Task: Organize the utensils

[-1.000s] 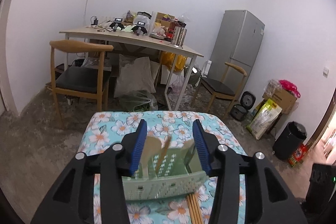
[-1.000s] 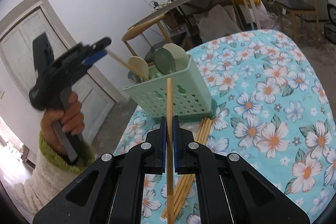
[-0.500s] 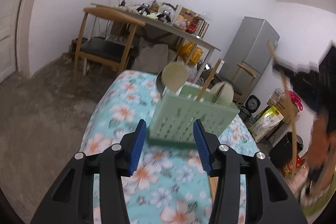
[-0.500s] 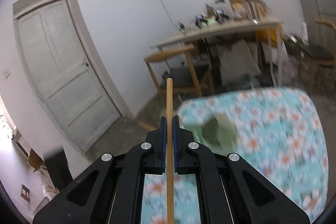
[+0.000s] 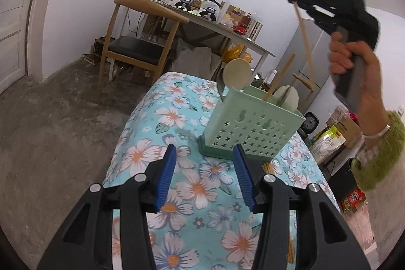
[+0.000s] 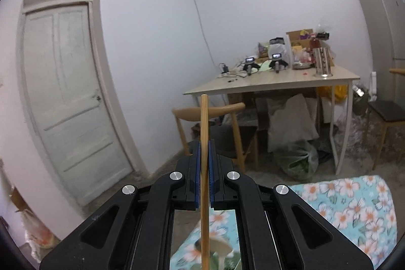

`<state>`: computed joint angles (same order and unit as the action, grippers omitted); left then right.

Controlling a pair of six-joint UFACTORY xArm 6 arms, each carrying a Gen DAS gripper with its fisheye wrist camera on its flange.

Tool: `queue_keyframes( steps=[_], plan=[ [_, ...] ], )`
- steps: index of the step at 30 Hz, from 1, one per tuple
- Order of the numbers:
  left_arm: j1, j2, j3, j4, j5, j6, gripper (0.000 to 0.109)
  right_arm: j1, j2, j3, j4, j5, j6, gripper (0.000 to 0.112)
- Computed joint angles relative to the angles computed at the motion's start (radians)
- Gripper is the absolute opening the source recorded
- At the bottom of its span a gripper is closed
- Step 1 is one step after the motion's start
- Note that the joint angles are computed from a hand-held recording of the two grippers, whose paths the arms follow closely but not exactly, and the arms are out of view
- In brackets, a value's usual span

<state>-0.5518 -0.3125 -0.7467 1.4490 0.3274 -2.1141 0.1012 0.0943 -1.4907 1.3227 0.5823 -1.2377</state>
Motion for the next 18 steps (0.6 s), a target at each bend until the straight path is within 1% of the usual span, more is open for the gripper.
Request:
queue_keyframes(
  steps=[2,4,6,9,16,18],
  plan=[
    [0.008,-0.006,0.012,0.012,-0.002,-0.014,0.045,0.031,0.031,-0.015,-0.015,-0.075,-0.011,0.004],
    [0.02,-0.009,0.022,0.019,-0.01,-0.024,0.045,0.049,0.07,-0.032,-0.042,-0.127,-0.004,0.004],
    [0.026,-0.013,0.03,0.023,-0.011,-0.032,0.045,0.058,0.093,-0.042,-0.065,-0.161,0.011,0.004],
    [0.038,-0.014,0.036,0.03,-0.018,-0.043,0.045,0.059,0.111,-0.042,-0.103,-0.192,0.041,0.004],
    [0.045,0.0,0.028,0.044,-0.036,-0.061,0.045,0.057,0.1,-0.012,-0.147,-0.211,0.077,0.007],
    [0.041,0.003,0.023,0.041,-0.035,-0.06,0.045,0.05,0.081,0.008,-0.131,-0.198,0.063,0.007]
  ],
)
